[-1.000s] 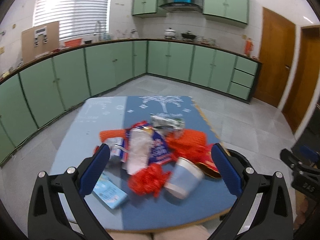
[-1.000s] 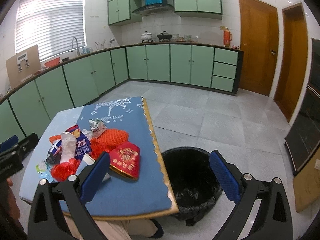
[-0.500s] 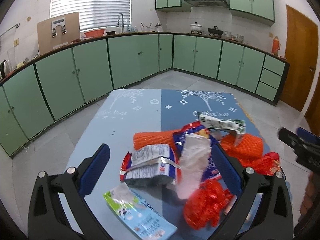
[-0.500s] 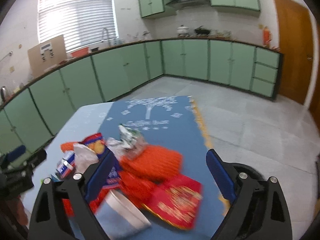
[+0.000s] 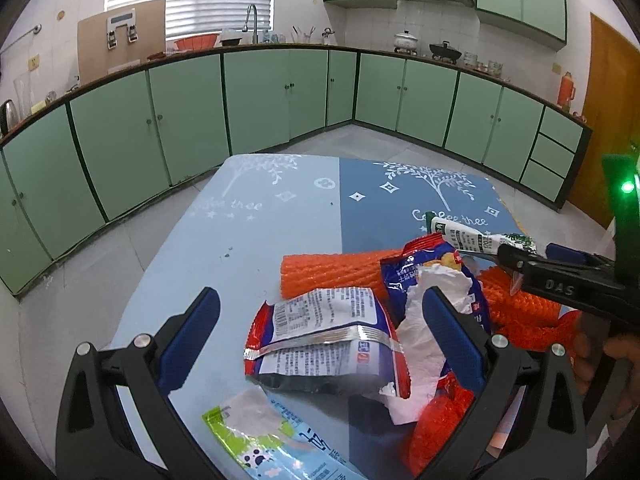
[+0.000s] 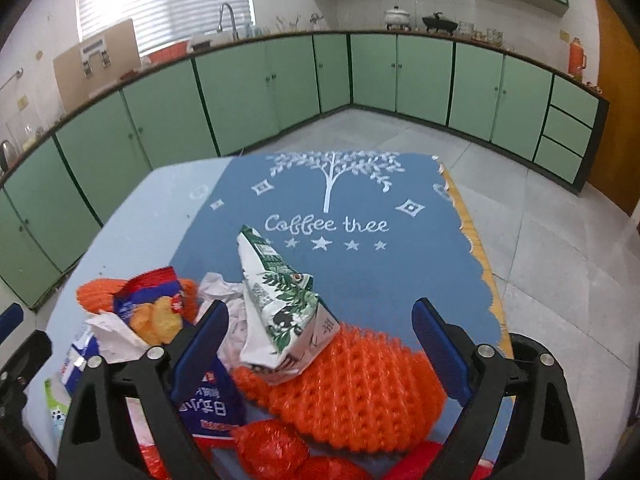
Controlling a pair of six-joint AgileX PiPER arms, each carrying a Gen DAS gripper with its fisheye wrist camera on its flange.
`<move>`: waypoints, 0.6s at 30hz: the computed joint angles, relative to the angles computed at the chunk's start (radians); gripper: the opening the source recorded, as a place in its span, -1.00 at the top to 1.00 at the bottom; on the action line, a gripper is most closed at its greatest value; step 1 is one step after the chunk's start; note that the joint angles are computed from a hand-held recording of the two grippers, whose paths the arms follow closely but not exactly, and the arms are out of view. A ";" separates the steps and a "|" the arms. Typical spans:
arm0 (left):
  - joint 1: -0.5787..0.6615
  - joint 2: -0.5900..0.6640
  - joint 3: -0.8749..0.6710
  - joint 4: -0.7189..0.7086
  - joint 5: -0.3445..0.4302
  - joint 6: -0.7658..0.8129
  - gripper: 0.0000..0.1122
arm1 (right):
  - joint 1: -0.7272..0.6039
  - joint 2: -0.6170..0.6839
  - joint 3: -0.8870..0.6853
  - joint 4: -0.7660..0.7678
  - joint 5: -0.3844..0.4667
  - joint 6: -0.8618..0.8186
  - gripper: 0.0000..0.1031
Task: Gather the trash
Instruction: 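Reach the right gripper to the white-green snack bag and grasp it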
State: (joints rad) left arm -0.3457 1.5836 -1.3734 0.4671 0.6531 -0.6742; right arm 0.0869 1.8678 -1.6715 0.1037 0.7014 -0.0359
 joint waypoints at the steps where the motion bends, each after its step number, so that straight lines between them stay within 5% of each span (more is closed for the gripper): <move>1: 0.001 0.004 -0.003 -0.006 -0.001 0.005 -0.75 | 0.000 0.009 -0.009 0.006 0.005 -0.011 -0.72; 7: 0.003 0.026 -0.008 -0.038 -0.017 0.024 -0.75 | -0.011 0.058 -0.066 0.101 0.084 -0.106 0.12; 18: -0.071 0.066 -0.042 -0.045 -0.037 0.026 -0.74 | -0.062 -0.026 -0.013 0.197 0.050 -0.160 0.24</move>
State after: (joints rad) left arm -0.4163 1.6499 -1.4157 0.4219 0.6165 -0.6480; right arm 0.0253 1.8423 -1.6842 0.3004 0.7512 -0.1959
